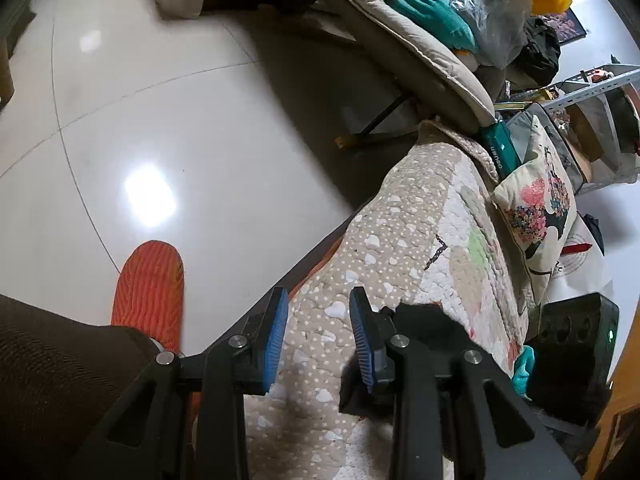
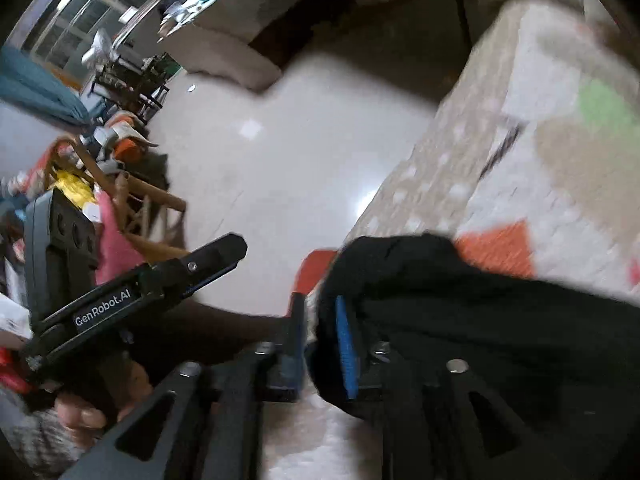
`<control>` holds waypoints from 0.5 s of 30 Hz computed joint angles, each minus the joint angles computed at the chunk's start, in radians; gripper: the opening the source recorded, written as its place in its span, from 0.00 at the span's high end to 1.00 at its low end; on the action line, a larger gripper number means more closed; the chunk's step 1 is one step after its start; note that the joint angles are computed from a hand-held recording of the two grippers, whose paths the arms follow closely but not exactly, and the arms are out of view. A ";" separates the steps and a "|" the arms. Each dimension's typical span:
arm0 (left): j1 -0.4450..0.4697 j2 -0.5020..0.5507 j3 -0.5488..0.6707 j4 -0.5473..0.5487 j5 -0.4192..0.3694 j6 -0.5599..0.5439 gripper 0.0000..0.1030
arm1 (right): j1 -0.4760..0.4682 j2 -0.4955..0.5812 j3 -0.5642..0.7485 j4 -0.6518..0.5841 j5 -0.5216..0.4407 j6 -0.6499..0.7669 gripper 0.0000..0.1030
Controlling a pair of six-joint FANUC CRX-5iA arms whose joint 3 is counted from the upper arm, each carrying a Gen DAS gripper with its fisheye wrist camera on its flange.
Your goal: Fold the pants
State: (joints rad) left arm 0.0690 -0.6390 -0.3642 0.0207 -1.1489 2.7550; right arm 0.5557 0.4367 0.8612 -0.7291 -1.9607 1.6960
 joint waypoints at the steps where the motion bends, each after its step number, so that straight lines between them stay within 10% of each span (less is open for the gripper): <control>1: -0.006 0.004 0.001 -0.001 -0.001 0.001 0.70 | -0.030 0.012 0.013 -0.060 -0.012 -0.048 0.76; 10: -0.072 0.089 -0.032 0.113 0.089 -0.096 0.68 | 0.112 -0.016 0.013 0.325 0.180 0.159 0.34; 15: -0.134 0.159 -0.003 0.092 0.086 -0.085 0.57 | 0.190 0.010 -0.040 0.487 0.202 0.275 0.33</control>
